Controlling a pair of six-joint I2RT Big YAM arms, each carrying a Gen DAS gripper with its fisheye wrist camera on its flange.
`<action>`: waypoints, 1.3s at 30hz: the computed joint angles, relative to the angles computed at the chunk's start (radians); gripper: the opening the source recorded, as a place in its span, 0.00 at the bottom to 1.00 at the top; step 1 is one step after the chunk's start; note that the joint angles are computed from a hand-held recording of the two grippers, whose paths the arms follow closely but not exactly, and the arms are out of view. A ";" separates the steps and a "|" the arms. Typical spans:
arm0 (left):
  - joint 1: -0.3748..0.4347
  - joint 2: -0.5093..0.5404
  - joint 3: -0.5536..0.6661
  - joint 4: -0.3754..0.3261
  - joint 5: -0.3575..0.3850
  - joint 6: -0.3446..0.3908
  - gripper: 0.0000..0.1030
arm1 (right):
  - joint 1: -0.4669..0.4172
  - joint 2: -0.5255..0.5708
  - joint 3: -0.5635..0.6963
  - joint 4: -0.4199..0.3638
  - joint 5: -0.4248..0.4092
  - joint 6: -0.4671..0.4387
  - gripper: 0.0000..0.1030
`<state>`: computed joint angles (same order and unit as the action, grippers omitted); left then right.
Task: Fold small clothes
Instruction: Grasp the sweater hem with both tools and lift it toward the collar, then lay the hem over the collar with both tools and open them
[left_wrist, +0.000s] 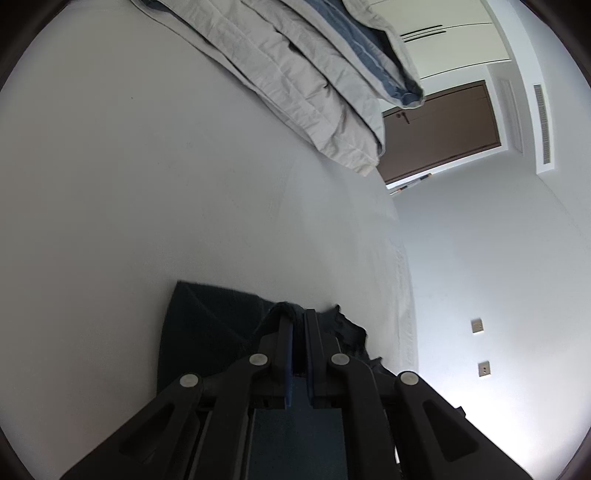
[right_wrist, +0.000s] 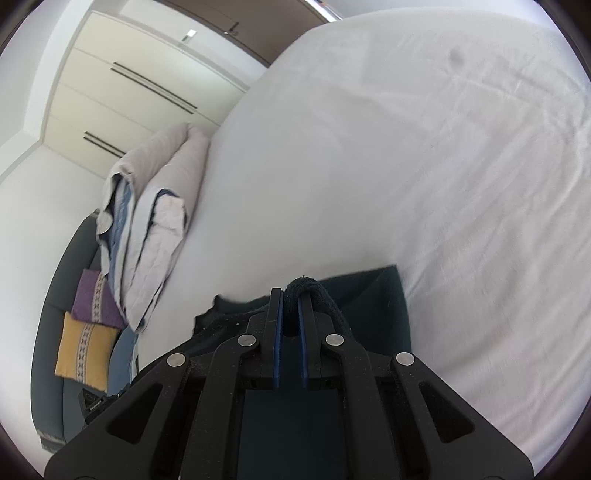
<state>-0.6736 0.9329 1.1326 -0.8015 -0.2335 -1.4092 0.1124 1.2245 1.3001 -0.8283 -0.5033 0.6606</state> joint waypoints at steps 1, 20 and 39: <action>0.011 0.006 -0.006 0.005 0.008 -0.001 0.07 | 0.002 0.008 -0.006 0.014 0.001 0.005 0.06; -0.137 0.042 0.081 -0.192 -0.238 0.025 0.48 | 0.150 0.008 0.041 -0.034 0.244 -0.226 0.55; -0.211 0.157 0.045 -0.205 -0.304 0.138 0.30 | 0.398 0.399 0.385 -0.215 0.668 -0.333 0.14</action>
<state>-0.8850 1.0896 1.1773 -1.0064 -0.5371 -1.2714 0.5101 1.6237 1.6848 -1.0435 0.1648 0.3271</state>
